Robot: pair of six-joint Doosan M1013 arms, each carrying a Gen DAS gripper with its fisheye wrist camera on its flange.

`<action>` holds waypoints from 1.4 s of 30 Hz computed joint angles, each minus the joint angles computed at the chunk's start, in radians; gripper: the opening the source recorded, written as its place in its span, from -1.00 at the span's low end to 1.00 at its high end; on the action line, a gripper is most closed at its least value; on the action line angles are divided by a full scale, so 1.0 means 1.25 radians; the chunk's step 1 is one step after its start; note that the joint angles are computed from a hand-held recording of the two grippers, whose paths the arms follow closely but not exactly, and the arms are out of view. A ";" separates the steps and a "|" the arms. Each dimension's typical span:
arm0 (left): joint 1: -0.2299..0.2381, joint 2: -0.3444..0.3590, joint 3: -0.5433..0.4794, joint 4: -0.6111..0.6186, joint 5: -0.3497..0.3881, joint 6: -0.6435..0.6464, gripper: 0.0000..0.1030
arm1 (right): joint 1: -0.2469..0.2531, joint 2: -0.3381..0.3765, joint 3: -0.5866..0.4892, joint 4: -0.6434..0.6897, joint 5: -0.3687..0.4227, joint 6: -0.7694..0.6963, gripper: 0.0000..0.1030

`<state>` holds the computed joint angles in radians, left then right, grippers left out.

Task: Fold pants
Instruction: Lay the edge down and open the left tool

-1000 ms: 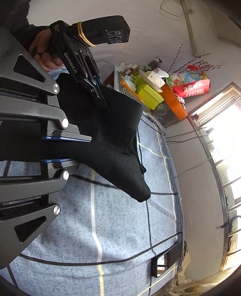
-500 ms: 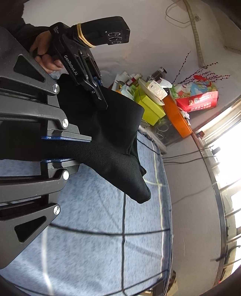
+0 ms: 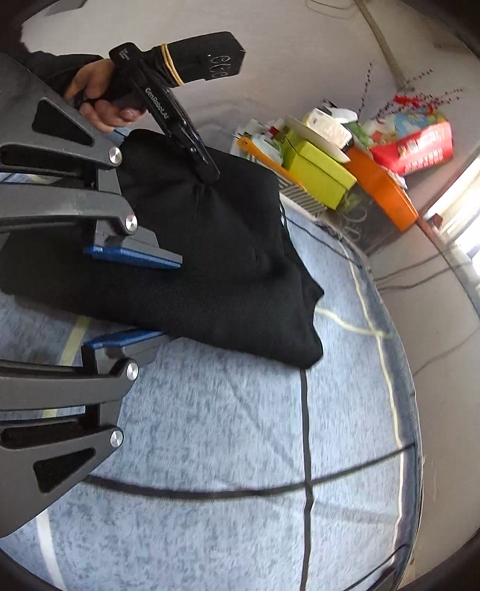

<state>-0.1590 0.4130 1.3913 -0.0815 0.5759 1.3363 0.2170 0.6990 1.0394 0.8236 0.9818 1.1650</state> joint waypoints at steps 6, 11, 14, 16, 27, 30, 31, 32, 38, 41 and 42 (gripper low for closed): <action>-0.003 -0.027 0.026 0.143 0.003 -0.166 -0.24 | 0.000 -0.067 0.071 -0.064 -0.112 -0.046 -0.33; -0.020 -0.080 0.082 0.191 -0.053 -0.206 -0.26 | 0.018 -0.107 0.128 -0.040 -0.131 -0.185 -0.53; -0.042 -0.101 0.111 0.168 -0.085 -0.151 -0.26 | 0.038 -0.108 0.139 -0.101 -0.127 -0.193 -0.54; -0.055 -0.100 0.117 0.154 -0.083 -0.113 -0.26 | 0.049 -0.100 0.137 -0.144 -0.133 -0.179 -0.54; -0.087 -0.075 0.099 0.334 -0.014 -0.223 -0.26 | 0.041 -0.122 0.158 -0.134 -0.162 -0.198 -0.54; -0.088 -0.069 0.083 0.353 -0.017 -0.235 -0.26 | 0.042 -0.110 0.137 -0.145 -0.161 -0.186 -0.54; -0.088 -0.063 0.074 0.367 -0.013 -0.247 -0.25 | 0.042 -0.102 0.126 -0.151 -0.157 -0.174 -0.54; -0.086 -0.055 0.064 0.372 -0.009 -0.253 -0.26 | 0.043 -0.095 0.117 -0.153 -0.147 -0.167 -0.54; -0.088 -0.029 0.048 0.397 0.032 -0.284 -0.25 | 0.042 -0.081 0.108 -0.149 -0.136 -0.172 -0.54; -0.089 -0.033 0.045 0.391 0.044 -0.285 -0.25 | 0.041 -0.087 0.108 -0.153 -0.133 -0.160 -0.54; -0.088 -0.035 0.045 0.384 0.046 -0.285 -0.25 | 0.040 -0.092 0.113 -0.150 -0.137 -0.165 -0.54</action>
